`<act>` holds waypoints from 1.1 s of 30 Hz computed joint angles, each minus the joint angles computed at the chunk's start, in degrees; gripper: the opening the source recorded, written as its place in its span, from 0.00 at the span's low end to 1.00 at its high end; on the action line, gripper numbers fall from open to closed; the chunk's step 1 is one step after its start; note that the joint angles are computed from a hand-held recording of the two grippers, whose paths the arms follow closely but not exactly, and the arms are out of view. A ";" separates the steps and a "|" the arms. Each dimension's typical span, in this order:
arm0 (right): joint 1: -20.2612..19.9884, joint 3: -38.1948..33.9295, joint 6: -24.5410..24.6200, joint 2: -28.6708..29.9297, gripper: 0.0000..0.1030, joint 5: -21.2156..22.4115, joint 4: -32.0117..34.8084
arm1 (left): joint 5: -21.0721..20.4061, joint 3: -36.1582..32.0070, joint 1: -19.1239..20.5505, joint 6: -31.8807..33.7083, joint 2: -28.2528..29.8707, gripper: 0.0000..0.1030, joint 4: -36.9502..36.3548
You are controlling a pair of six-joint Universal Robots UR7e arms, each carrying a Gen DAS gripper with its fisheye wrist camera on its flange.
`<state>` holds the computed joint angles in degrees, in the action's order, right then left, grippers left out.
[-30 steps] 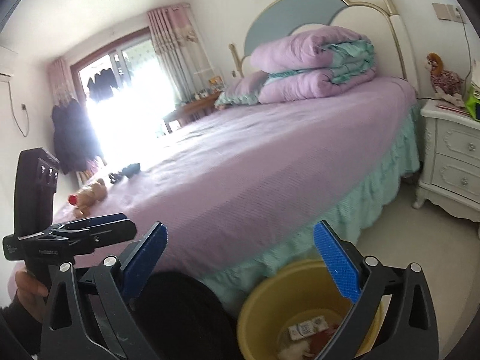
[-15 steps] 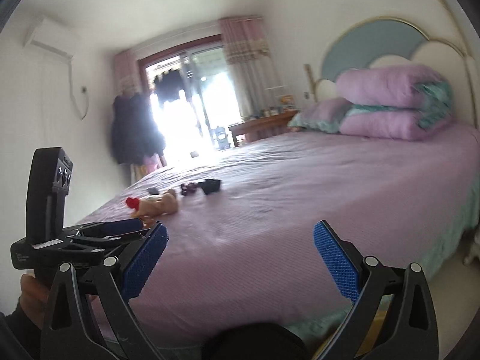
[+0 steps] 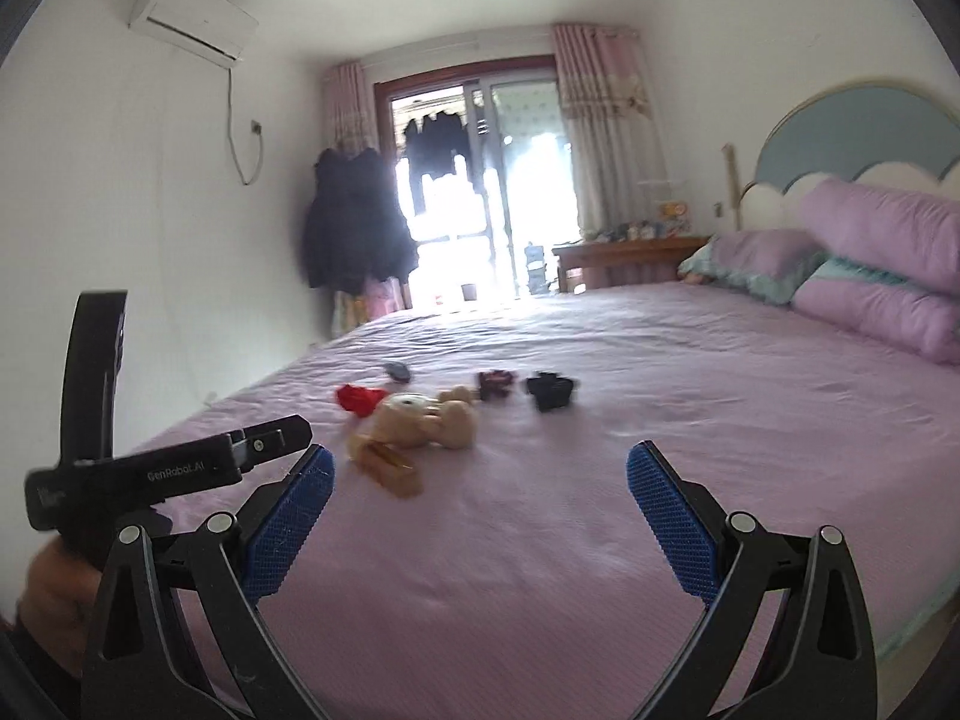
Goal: Collect trash
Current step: 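Move both grippers back from the bin toward the bed, then grasp the tan Hello Kitty plush with the right gripper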
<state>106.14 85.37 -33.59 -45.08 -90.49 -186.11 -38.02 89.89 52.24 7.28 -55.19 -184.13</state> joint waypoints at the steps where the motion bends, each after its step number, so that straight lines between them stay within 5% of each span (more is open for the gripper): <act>1: 0.03 -1.75 1.68 1.10 0.92 0.61 1.72 | 1.04 0.11 0.00 0.79 -0.16 0.96 -1.03; 6: 0.43 -6.71 4.84 4.62 0.92 1.80 5.39 | 7.74 -1.22 0.41 4.03 -0.67 0.96 1.20; 11: 1.09 -11.36 4.61 8.00 0.92 1.71 5.90 | 8.99 -2.18 2.55 -6.00 -3.36 0.96 14.58; 15: 2.67 -14.61 0.06 10.90 0.92 -1.49 4.64 | 4.83 -0.84 3.77 -2.38 -4.47 0.96 7.24; 20: 2.95 -19.33 -1.06 13.46 0.92 0.02 8.79 | 0.75 -2.87 5.10 -1.25 -4.50 0.96 8.12; 25: 3.72 -26.85 -2.59 17.75 0.92 -4.14 13.95 | -3.07 -6.23 6.75 -1.01 -3.51 0.96 9.67; 33: 3.75 -40.11 -1.93 24.88 0.91 -7.39 23.92 | -1.03 -15.29 8.81 4.96 2.56 0.96 10.75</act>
